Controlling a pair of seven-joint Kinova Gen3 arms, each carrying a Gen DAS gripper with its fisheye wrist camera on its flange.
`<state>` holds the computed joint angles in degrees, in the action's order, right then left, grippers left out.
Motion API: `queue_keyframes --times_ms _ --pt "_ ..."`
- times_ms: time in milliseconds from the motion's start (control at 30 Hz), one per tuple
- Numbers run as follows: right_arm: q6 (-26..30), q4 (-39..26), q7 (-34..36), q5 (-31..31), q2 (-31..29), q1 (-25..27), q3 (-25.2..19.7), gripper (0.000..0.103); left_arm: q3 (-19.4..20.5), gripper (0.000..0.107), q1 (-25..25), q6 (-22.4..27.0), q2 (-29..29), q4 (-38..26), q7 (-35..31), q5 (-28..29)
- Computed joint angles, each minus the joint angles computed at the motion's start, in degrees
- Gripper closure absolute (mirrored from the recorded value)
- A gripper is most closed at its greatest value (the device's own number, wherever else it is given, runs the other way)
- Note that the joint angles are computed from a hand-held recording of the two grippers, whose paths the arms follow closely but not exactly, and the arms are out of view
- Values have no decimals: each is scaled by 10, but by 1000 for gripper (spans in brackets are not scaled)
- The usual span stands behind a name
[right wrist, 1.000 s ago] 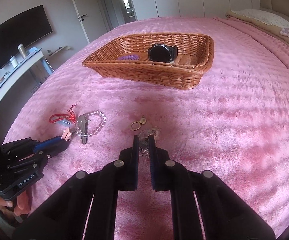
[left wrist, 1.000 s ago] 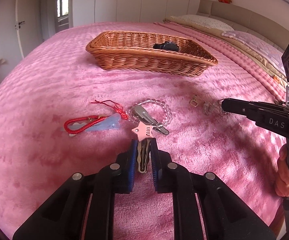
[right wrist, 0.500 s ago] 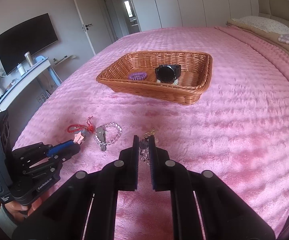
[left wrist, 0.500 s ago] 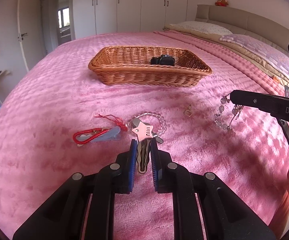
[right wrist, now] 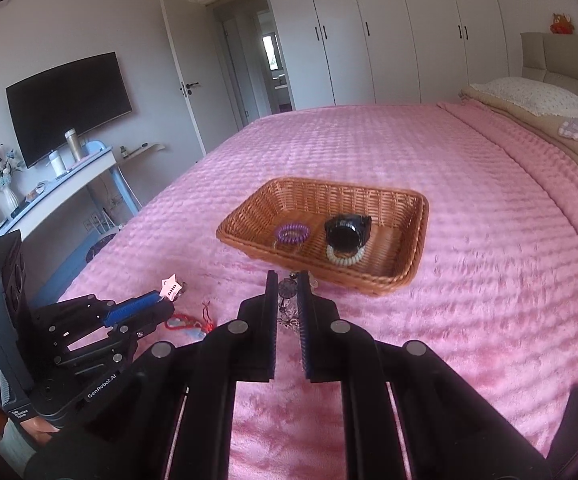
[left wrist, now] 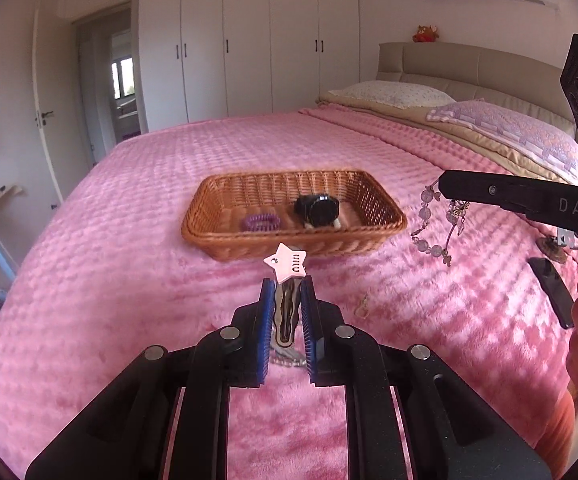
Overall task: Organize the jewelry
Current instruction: 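Carry the keys and charm chain into the basket and release both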
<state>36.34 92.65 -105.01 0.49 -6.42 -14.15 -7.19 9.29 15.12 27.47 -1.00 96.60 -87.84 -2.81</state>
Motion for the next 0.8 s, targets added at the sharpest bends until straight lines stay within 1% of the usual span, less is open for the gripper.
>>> queue_keyframes --times_ms 200,367,500,567,667,700,767,800 --pt "6 -81 10 13 58 1 9 95 -6 96 -6 -2 52 -86 -34 20" --pt "22 -165 23 2 129 3 23 95 -3 96 -26 14 124 -180 -82 73" --pt "50 -239 43 -27 196 13 28 95 -6 96 -29 38 186 -257 -90 85" --pt "68 -279 49 -39 232 19 30 95 3 96 -43 63 220 -298 -106 107" --pt "118 -355 62 -68 294 35 25 95 4 96 -49 103 271 -360 -110 124" --pt "138 -382 66 -79 317 41 24 95 -2 96 -44 109 284 -374 -105 120" --pt "177 -435 60 -89 357 46 26 95 -27 96 -22 112 305 -394 -94 92" --pt "195 -458 55 -92 375 46 28 95 -30 96 -19 123 318 -407 -91 87"
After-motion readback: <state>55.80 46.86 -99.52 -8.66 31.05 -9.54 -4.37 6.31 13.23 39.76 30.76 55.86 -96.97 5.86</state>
